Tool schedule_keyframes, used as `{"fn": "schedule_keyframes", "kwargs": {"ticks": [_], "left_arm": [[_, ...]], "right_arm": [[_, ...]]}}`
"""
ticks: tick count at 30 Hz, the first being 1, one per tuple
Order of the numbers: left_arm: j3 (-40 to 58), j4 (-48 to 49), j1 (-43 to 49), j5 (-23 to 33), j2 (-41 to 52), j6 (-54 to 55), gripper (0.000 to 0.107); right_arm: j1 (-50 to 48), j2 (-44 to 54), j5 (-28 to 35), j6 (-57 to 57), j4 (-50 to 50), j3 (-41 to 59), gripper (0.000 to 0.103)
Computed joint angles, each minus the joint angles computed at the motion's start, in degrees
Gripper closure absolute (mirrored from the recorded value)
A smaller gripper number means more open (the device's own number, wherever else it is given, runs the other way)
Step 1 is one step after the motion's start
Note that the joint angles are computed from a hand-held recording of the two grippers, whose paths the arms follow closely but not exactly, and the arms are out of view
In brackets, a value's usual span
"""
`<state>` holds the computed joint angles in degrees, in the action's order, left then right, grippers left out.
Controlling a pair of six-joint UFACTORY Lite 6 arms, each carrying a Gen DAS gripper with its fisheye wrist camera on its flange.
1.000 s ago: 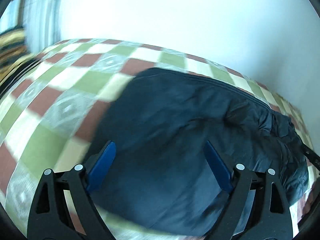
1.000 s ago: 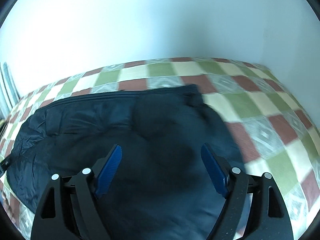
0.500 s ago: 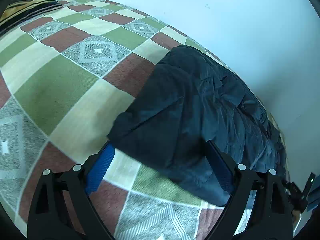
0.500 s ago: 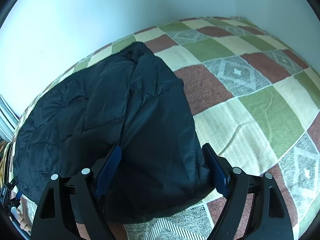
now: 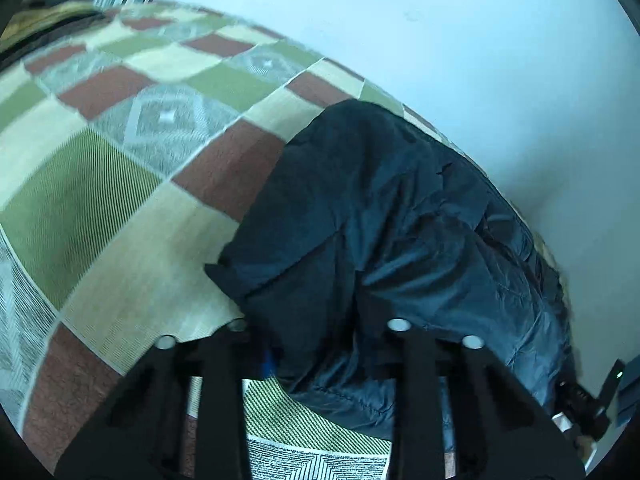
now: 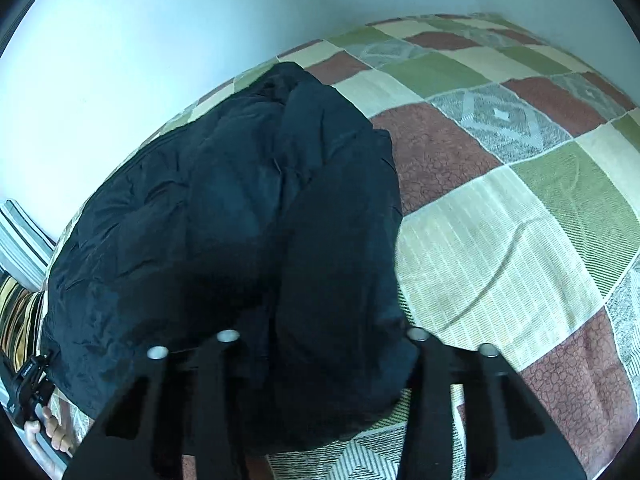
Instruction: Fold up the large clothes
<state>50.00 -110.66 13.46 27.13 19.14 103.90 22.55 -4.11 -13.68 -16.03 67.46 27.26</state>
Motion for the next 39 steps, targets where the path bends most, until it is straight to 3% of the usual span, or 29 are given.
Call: {"fn": "schedule_keyframes", "kwargs": {"ticks": [3, 9, 14, 18, 23, 29, 39], "left_arm": [[-0.40, 2.73, 1.26, 1.32, -1.46, -2.95, 0.088], [-5.53, 6.90, 5.80, 3.17, -9.37, -3.69, 0.091], [-11.63, 18.10, 16.99, 7.60, -17.23, -6.54, 0.091], [-14.43, 30.17, 31.28, 15.22, -20.39, -9.19, 0.091], [-13.42, 42.02, 47.74, 23.60, -19.33, -8.14, 0.091], [-12.37, 51.17, 61.19, 30.20, -19.81, -4.81, 0.091], [-8.43, 57.26, 71.57, 34.81, -14.62, -1.19, 0.091]], "right_arm": [[2.05, -2.85, -1.60, -1.39, 3.56, -1.63, 0.076], [8.24, -5.39, -4.58, -5.95, 11.72, -2.90, 0.078], [18.79, -8.76, -8.04, -10.32, 22.54, -4.24, 0.078], [31.22, -10.95, -12.99, -10.06, 30.48, -5.14, 0.078], [49.06, -10.00, -21.75, -4.93, 38.42, -4.14, 0.078], [65.95, -7.03, -31.10, -1.56, 48.23, -0.18, 0.078], [78.54, -1.92, -37.02, 0.94, 55.62, 4.99, 0.078]]}}
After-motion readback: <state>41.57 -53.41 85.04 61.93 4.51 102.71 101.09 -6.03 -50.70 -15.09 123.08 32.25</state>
